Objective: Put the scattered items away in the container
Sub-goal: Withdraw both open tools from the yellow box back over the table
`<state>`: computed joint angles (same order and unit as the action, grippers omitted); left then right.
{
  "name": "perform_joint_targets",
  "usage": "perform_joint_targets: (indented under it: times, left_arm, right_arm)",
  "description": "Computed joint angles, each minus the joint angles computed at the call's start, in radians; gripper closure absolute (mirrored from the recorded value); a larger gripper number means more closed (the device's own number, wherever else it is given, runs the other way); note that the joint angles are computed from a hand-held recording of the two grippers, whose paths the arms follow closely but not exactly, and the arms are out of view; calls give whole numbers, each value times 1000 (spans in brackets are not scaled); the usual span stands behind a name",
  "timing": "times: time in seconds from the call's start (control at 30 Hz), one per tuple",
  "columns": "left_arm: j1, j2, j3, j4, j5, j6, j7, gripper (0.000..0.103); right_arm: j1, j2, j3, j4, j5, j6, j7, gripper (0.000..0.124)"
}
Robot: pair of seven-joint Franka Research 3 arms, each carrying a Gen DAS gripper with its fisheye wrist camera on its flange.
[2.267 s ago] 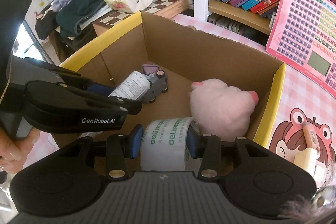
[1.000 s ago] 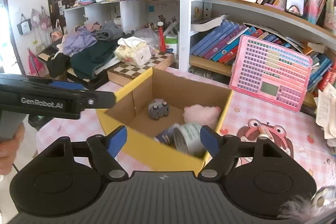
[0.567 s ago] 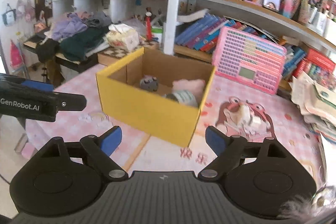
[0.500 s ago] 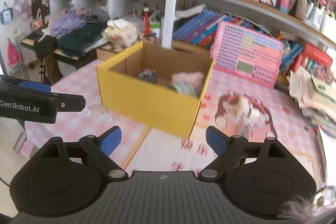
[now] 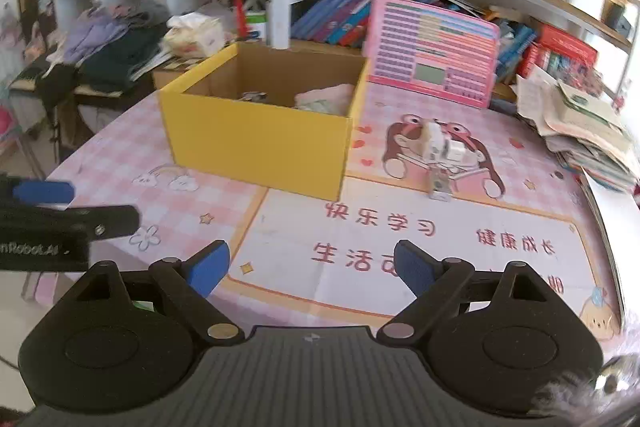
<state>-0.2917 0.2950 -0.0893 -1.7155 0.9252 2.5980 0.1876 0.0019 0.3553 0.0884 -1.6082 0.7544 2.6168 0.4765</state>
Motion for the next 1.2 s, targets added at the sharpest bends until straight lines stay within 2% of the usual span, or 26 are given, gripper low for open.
perform_joint_targets:
  times: [0.13, 0.27, 0.53, 0.77, 0.9, 1.2]
  left_arm:
    - [13, -2, -10, -19, -43, 12, 15, 15]
    - [26, 16, -27, -11, -129, 15, 103, 15]
    - [12, 43, -26, 20, -194, 15, 236, 15]
    - [-5, 47, -8, 35, -192, 8, 232, 15]
    - [-16, 33, 4, 25, -162, -11, 183, 15]
    - [3, 20, -19, 0, -195, -29, 160, 15]
  right_arm:
    - [9, 0, -15, -13, -25, 12, 51, 34]
    - [19, 7, -28, -11, -86, -16, 111, 34]
    - [21, 9, -30, -11, -128, -33, 154, 34]
    - [12, 24, -23, 15, -133, -39, 175, 34]
    - [7, 33, -19, 31, -126, -45, 174, 34]
    - [8, 24, -18, 18, -125, -62, 143, 34]
